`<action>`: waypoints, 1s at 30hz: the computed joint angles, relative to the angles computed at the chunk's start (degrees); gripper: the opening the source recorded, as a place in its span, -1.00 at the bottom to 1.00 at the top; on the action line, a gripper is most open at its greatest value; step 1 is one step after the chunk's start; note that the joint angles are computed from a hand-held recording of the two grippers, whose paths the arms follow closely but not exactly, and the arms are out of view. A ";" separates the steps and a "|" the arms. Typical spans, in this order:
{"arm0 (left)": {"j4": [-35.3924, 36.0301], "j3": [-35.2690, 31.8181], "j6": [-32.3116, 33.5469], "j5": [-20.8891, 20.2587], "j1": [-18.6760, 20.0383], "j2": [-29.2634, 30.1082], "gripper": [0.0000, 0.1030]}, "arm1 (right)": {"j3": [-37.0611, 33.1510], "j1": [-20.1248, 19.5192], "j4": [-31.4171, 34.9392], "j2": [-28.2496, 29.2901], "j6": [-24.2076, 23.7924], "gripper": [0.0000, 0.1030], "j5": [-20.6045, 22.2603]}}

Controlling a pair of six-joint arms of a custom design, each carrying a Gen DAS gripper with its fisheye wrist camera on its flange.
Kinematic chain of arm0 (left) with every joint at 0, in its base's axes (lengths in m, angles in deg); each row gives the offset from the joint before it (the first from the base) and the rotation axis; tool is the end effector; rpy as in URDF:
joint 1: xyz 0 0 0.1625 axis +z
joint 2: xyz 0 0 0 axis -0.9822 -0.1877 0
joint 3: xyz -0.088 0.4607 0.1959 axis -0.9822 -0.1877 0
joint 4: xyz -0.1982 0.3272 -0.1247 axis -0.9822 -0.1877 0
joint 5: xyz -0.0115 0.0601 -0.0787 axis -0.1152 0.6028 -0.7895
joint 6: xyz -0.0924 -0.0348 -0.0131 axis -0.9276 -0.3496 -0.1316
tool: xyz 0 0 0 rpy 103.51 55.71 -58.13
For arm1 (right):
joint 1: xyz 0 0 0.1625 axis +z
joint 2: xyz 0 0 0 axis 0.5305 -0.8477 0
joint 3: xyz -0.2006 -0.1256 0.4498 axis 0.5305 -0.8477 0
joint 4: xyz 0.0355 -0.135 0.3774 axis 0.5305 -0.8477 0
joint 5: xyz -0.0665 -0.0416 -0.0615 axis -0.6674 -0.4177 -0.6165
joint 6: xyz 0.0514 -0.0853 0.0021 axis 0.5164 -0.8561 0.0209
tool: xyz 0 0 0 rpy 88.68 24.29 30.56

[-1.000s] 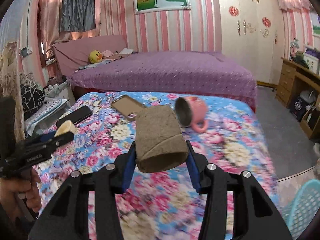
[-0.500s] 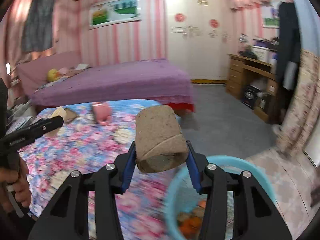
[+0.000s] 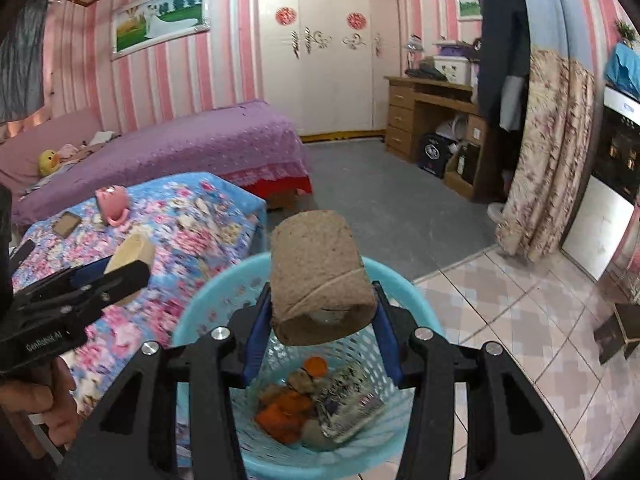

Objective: Collect trash
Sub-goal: 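Carry the cream lid and tan cardboard tube over the blue basket, then open the left gripper to drop the cream lid while the right gripper releases the cardboard tube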

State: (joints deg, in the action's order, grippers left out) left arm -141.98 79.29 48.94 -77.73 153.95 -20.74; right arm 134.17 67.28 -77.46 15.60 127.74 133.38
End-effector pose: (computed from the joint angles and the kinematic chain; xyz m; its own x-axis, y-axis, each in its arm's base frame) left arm -0.0258 -0.6012 0.1075 -0.7267 0.6375 -0.2559 0.6728 0.5856 -0.4521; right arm 0.1487 -0.5172 0.0671 -0.7093 0.3462 0.6140 -0.3870 0.5367 -0.7497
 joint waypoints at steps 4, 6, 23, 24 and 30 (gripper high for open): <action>3.08 -2.08 -0.25 -0.20 0.17 1.24 0.18 | 0.96 -1.77 -0.59 -0.16 2.54 -0.09 -0.91; 4.12 -2.40 0.80 -0.69 0.28 1.52 0.18 | 1.48 -2.06 -1.20 -0.06 3.38 -0.09 -1.40; 6.81 -2.84 4.93 0.81 -1.68 3.85 0.18 | 1.29 -2.38 -1.06 0.32 3.73 -0.09 -1.91; 7.07 -2.92 4.97 0.85 -1.71 3.90 0.18 | 1.37 -2.35 -1.27 0.32 3.74 -0.09 -1.76; 6.76 -2.80 6.13 1.40 -2.23 4.17 0.18 | 1.78 -2.46 -1.66 0.16 4.05 -0.09 -1.40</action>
State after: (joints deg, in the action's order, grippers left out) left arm -135.22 76.49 55.07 -76.33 151.72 -16.57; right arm 135.95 64.82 -79.12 15.77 131.79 131.99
